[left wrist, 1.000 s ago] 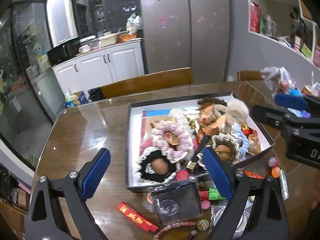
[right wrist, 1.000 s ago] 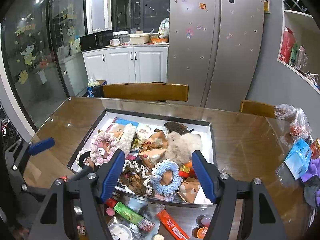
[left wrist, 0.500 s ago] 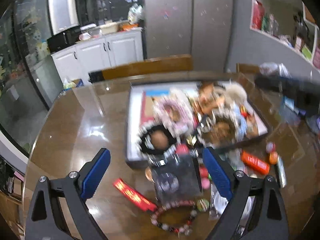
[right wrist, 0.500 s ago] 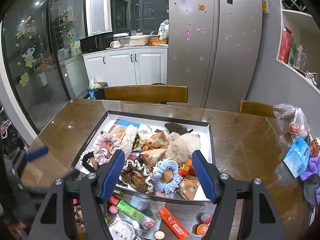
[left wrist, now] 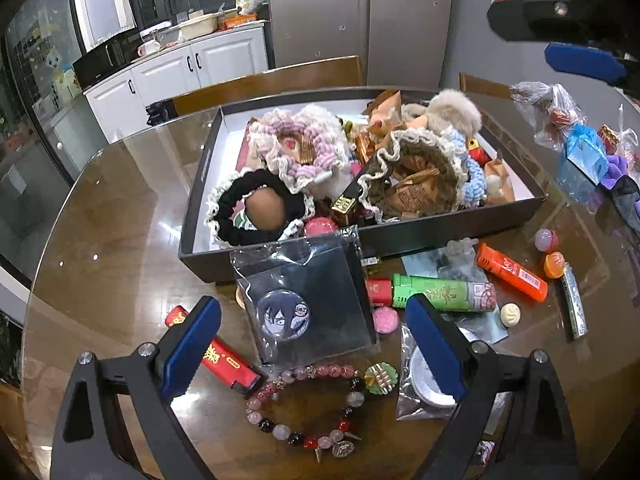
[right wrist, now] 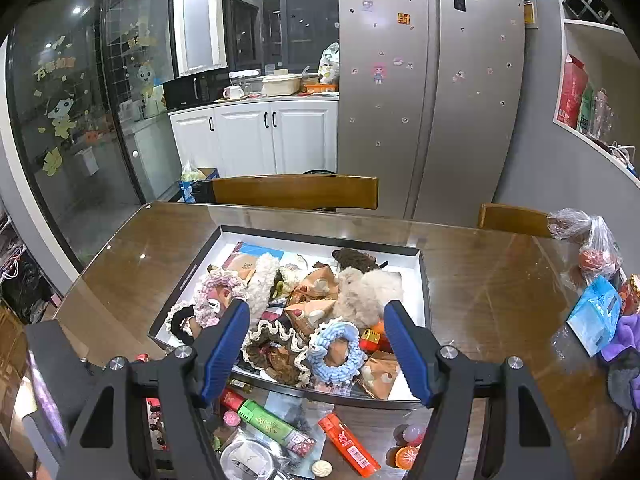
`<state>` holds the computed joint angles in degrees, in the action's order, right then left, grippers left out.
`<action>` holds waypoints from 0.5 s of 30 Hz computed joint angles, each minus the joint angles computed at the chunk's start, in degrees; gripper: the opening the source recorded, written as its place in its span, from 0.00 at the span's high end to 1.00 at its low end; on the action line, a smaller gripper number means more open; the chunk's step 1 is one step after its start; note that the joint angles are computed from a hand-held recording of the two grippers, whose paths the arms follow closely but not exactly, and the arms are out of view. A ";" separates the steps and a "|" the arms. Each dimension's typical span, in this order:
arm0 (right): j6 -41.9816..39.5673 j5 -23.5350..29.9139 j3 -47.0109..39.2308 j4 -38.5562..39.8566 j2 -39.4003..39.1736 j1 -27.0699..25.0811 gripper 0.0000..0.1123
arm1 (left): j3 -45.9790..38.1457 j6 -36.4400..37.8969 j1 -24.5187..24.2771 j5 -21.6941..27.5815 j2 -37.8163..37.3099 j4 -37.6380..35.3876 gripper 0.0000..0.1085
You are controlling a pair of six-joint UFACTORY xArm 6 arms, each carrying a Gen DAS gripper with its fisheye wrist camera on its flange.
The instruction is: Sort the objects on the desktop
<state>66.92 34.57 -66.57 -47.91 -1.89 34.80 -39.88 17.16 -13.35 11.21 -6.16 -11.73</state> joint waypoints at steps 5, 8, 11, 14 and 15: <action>-0.24 0.12 -0.34 0.15 0.29 0.08 0.36 | -1.78 0.24 0.08 0.82 2.88 -1.13 0.13; -0.09 0.41 -0.52 -0.04 0.45 0.18 0.36 | -2.26 0.10 -0.10 0.57 4.25 -0.93 0.13; -0.08 0.52 -0.55 -0.20 0.50 0.18 0.36 | -1.80 -1.64 -0.09 -1.06 4.54 1.53 0.20; 0.03 0.40 -0.41 -0.11 0.49 -0.03 0.36 | -2.08 2.05 -0.40 -0.20 4.55 -2.36 0.32; 0.14 0.36 -0.32 -0.11 0.46 -0.10 0.36 | -2.14 5.02 -0.69 -0.10 4.51 -5.92 0.34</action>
